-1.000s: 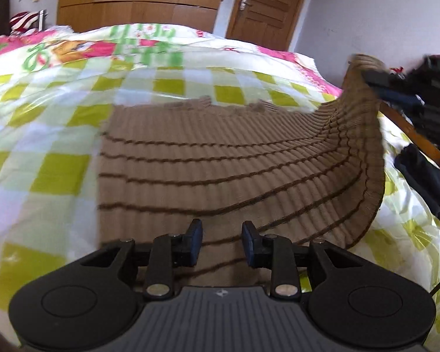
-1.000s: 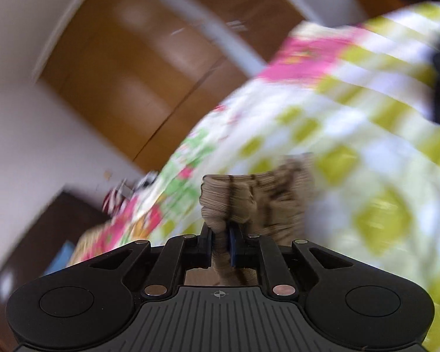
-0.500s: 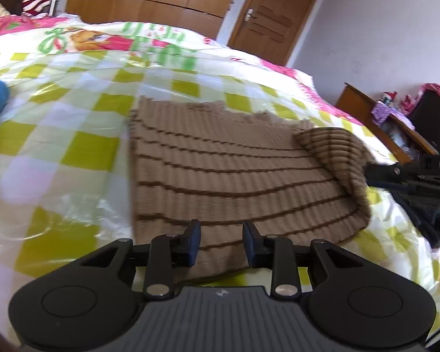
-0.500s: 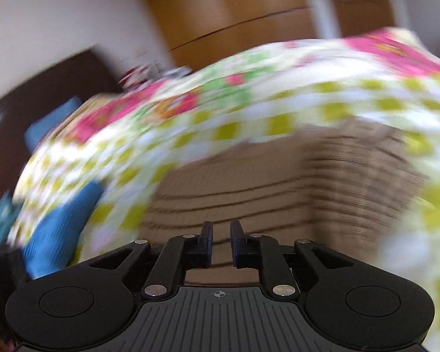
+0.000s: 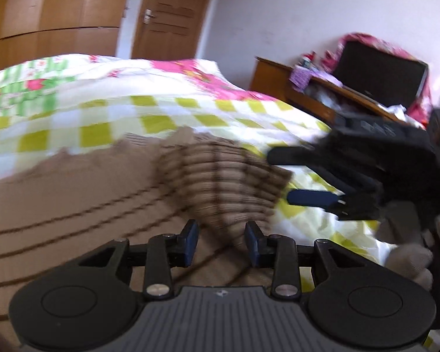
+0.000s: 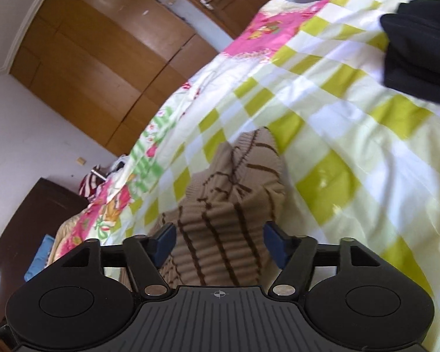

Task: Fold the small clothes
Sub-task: 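Open the right tool and withdraw it from the folded sweater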

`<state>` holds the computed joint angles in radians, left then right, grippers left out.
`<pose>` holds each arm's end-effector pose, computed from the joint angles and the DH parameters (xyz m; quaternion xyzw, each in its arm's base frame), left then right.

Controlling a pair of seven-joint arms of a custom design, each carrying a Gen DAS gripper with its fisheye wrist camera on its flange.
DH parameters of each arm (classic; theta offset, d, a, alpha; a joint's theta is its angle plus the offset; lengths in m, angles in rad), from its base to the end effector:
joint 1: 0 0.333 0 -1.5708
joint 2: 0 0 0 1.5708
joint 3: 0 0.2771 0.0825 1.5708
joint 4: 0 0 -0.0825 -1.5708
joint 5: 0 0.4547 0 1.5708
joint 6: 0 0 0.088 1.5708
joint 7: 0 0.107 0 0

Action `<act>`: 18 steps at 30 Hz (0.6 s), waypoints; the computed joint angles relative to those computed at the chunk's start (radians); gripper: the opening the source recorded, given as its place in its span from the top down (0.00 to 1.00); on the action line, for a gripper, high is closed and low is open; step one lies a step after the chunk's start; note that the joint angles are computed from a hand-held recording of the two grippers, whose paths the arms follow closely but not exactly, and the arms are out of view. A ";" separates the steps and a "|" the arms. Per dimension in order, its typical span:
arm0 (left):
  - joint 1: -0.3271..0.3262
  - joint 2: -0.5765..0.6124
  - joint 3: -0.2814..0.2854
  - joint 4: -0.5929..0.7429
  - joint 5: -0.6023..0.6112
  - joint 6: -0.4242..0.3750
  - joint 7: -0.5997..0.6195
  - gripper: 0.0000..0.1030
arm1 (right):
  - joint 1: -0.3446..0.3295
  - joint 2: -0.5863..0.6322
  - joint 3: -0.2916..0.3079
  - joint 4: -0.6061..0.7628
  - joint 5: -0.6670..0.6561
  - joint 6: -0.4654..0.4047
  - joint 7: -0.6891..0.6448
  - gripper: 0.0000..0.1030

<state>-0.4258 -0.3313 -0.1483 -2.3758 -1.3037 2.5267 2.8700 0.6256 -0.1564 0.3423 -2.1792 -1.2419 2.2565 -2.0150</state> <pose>0.4710 -0.2930 0.4257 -0.2746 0.8324 -0.4814 0.0024 0.3608 0.4831 0.4238 -0.2523 0.8183 -0.1840 0.4826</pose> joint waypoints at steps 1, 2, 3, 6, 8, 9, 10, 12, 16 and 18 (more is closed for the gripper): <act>-0.007 0.001 -0.005 0.001 0.001 -0.014 -0.005 0.53 | -0.005 -0.003 -0.008 -0.006 0.001 0.017 -0.001 0.32; -0.017 -0.006 -0.007 -0.005 -0.009 -0.026 0.020 0.53 | -0.010 -0.009 -0.014 -0.012 0.009 0.031 -0.002 0.28; -0.027 -0.013 -0.009 -0.012 -0.016 -0.035 0.057 0.53 | -0.014 -0.019 -0.018 -0.023 0.017 0.042 -0.004 0.26; -0.053 -0.020 -0.020 -0.023 0.015 -0.111 0.121 0.48 | -0.025 -0.086 -0.009 -0.093 0.009 0.059 0.050 0.21; -0.068 -0.022 -0.036 -0.036 0.038 -0.115 0.162 0.45 | -0.035 -0.155 -0.002 -0.159 0.020 0.082 0.083 0.21; -0.074 -0.021 -0.039 -0.040 0.047 -0.126 0.177 0.45 | -0.035 -0.187 0.002 -0.185 0.059 0.073 0.057 0.21; -0.076 -0.014 -0.034 -0.035 0.065 -0.159 0.181 0.46 | -0.035 -0.210 0.005 -0.202 0.101 0.063 0.015 0.21; -0.069 -0.005 -0.034 -0.022 0.117 -0.219 0.184 0.46 | -0.039 -0.247 0.007 -0.234 0.169 0.073 -0.056 0.21; -0.057 -0.088 -0.008 -0.074 0.131 -0.225 0.202 0.46 | -0.052 -0.275 0.006 -0.260 0.273 0.123 -0.216 0.20; -0.039 -0.133 0.014 -0.097 0.129 -0.219 0.169 0.45 | -0.070 -0.282 0.028 -0.258 0.274 0.124 -0.263 0.20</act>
<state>-0.4647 -0.4648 -0.1341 -2.4725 -1.1745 2.3076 3.0387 0.5557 -0.4388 0.3702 -2.4373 -0.9676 2.3808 -2.2783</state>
